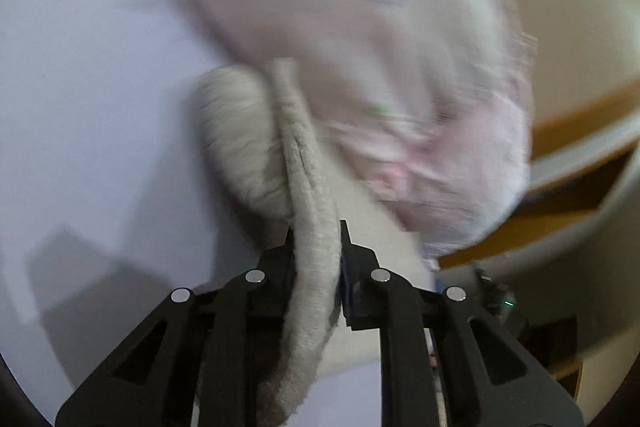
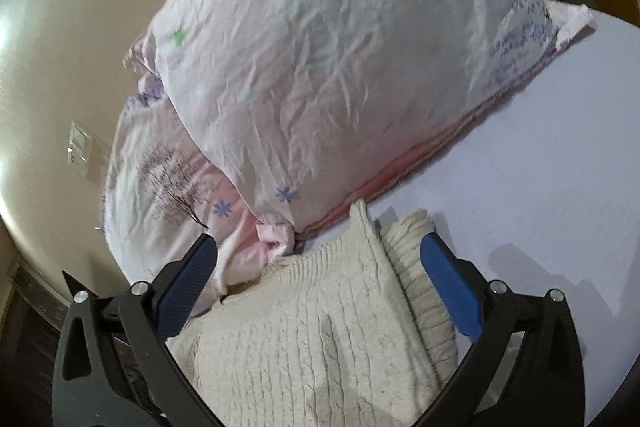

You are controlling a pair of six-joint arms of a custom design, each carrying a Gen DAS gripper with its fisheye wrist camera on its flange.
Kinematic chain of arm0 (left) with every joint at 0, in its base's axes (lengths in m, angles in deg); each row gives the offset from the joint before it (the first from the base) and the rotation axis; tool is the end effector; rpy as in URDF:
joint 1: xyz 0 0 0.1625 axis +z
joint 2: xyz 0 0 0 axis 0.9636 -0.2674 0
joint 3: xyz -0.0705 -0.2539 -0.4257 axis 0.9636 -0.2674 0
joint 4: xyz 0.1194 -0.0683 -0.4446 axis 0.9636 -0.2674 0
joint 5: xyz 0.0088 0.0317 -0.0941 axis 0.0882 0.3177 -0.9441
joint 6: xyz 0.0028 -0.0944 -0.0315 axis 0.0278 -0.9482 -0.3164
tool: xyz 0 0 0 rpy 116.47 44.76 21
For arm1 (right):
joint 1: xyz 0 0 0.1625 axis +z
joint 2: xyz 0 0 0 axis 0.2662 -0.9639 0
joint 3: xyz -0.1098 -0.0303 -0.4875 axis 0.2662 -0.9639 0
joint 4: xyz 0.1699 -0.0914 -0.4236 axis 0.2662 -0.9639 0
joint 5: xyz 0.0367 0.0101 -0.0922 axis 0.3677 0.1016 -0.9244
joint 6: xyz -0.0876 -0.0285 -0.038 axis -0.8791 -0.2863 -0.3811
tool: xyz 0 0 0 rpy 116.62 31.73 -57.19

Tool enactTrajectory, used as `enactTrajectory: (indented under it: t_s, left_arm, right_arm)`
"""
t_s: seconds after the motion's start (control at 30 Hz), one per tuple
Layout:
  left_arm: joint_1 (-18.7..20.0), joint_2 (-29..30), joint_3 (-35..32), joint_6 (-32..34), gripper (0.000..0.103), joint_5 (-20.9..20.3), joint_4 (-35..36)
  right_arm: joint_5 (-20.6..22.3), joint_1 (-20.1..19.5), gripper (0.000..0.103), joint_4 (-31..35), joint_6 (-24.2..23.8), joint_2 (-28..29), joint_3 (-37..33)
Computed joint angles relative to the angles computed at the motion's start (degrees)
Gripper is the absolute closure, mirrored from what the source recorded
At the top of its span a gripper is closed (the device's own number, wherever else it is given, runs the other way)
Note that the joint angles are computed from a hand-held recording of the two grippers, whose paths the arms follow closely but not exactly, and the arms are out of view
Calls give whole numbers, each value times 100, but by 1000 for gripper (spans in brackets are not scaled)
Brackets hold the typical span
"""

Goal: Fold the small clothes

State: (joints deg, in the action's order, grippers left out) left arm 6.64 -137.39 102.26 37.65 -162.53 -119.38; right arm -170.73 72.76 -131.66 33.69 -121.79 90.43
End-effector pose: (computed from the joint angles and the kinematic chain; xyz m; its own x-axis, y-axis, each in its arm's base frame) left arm 0.0537 -0.5334 0.3108 -0.9820 -0.0559 0.1802 -0.1664 0.7071 -0.6872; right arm 0.1265 -0.5998 0.0961 -0.9953 -0.0828 -0.0493 -0.0142 0.6321 -0.7748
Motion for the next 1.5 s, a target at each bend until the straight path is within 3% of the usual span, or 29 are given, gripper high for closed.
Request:
enactTrajectory:
  t_s: [0.1, 0.2, 0.37, 0.4, 0.47, 0.53, 0.57, 0.67, 0.73, 0.83, 0.9, 0.97, 1.03, 1.1, 1.13, 1.2, 1.27, 1.33, 1.43, 1.5]
  left_arm:
    - [-615, 255, -167, 252, 86, -433, -153]
    - [-993, 1077, -631, 314, 85, -1136, -259]
    - [-1008, 2499, -1657, -179, 80, -2641, 624]
    - [-1037, 2533, -1672, -131, 80, -2661, 681]
    - [-1167, 2312, -1470, 304, 80, -2171, 527]
    - [-1287, 1950, -1214, 512, 63, -1192, 454]
    - [-1388, 1808, -1104, 539, 48, -592, 422]
    - [-1525, 1492, -807, 923, 43, 1133, 424]
    - [-1467, 1411, -688, 835, 41, 1610, 543]
    - [-1322, 1431, -679, 593, 38, 1633, 817]
    - [-1363, 1567, -678, 605, 28, 1755, 808]
    - [-1433, 1716, -615, 655, 24, 1853, 646]
    - [-1434, 1858, -576, 614, 24, 1796, 538]
    - [-1460, 1982, -497, 627, 24, 1810, 160]
    - [-1447, 2016, -496, 745, 24, 1736, 128]
    - [-1449, 1978, -467, 818, 48, 1738, 142]
    - [-1294, 1671, -361, 889, 61, 1279, 249]
    - [-1213, 1255, -155, 1147, 63, 1068, 259]
    - [-1318, 715, 286, 1787, 62, 1826, -210]
    - [-1281, 518, 359, 1892, 57, 2313, -118]
  right_arm:
    - [182, -98, 2, -100, -17, -173, 95]
    - [412, -251, 2, -125, 33, -345, 182]
    - [690, -519, 2, 732, 132, -646, 146]
    - [701, -547, 2, 1001, 145, -700, 110]
    - [730, -591, 2, 1653, 212, -796, 9]
    - [762, -609, 2, 2205, 253, -823, -93]
    - [658, -575, 2, 2583, 252, -824, -177]
    - [166, -391, 2, 3301, 114, -749, -388]
    - [-22, -305, 2, 3570, 67, -676, -493]
    - [-49, -238, 2, 3817, -33, -565, -596]
    - [30, -235, 5, 3806, -113, -536, -594]
    - [-25, -184, 10, 3740, -193, -483, -590]
    - [-149, -139, 25, 3577, -239, -422, -566]
    - [-361, -95, 52, 3424, -192, -368, -556]
    - [-269, -141, 58, 3416, -158, -380, -517]
    - [111, -248, 67, 3230, 6, -356, -399]
    - [203, -192, 70, 3018, -49, -340, -279]
    - [519, -116, 72, 3143, -207, -313, -232]
    - [639, 170, 71, 3558, -638, -105, -374]
    - [-54, 543, 58, 3639, -870, 175, -585]
